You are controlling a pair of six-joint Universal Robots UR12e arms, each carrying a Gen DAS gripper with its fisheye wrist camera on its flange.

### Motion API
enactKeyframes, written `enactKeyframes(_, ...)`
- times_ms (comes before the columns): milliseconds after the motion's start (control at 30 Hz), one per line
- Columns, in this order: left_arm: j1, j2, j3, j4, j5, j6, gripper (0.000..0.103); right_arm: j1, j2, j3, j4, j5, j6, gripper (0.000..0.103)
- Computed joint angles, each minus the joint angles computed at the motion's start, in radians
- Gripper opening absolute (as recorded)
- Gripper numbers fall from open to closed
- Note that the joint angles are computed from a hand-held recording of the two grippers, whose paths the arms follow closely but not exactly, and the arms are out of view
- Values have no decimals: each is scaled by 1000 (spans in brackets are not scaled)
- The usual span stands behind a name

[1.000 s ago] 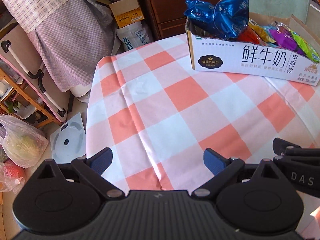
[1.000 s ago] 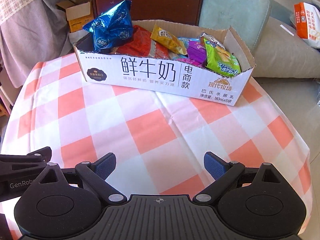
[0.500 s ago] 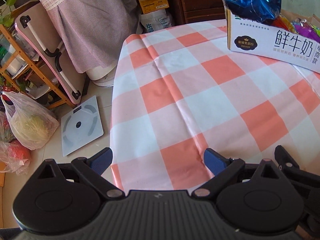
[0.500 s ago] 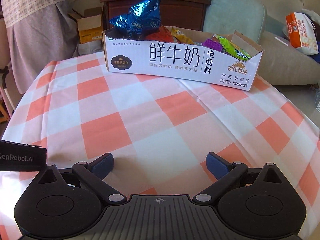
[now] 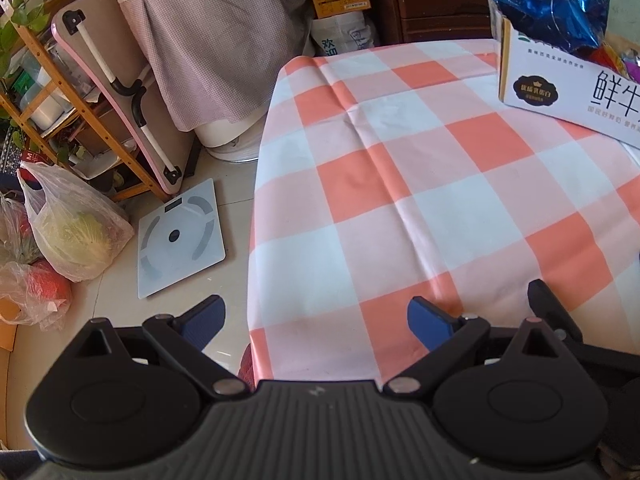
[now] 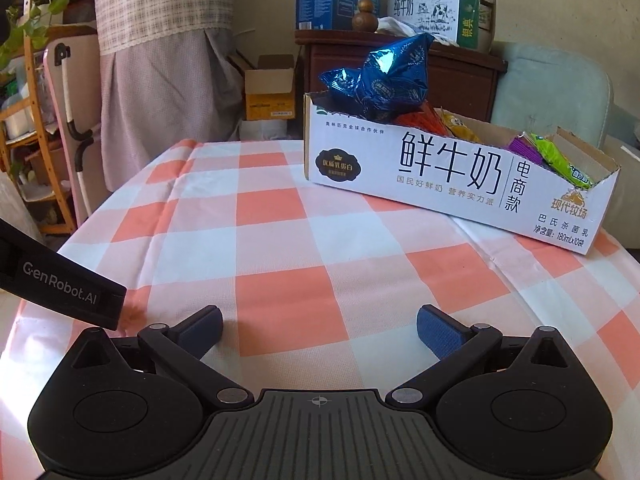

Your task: Organize snacks

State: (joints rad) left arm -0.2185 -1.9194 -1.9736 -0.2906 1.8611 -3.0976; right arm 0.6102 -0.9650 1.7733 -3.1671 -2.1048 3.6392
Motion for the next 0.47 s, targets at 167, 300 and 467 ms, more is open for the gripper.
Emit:
enactKeyframes(167,0,-3,3,-4,3,-5,97,-4,21,-13,-59,26,-58,103)
enactKeyframes(300,2,-3,5,-9,1,-10,97,-7,24,-17,-66,43,-73,103)
enactKeyframes(467,1,-4,7,-6,5,-21,97,-25,24,-12,-96,113,-128,103)
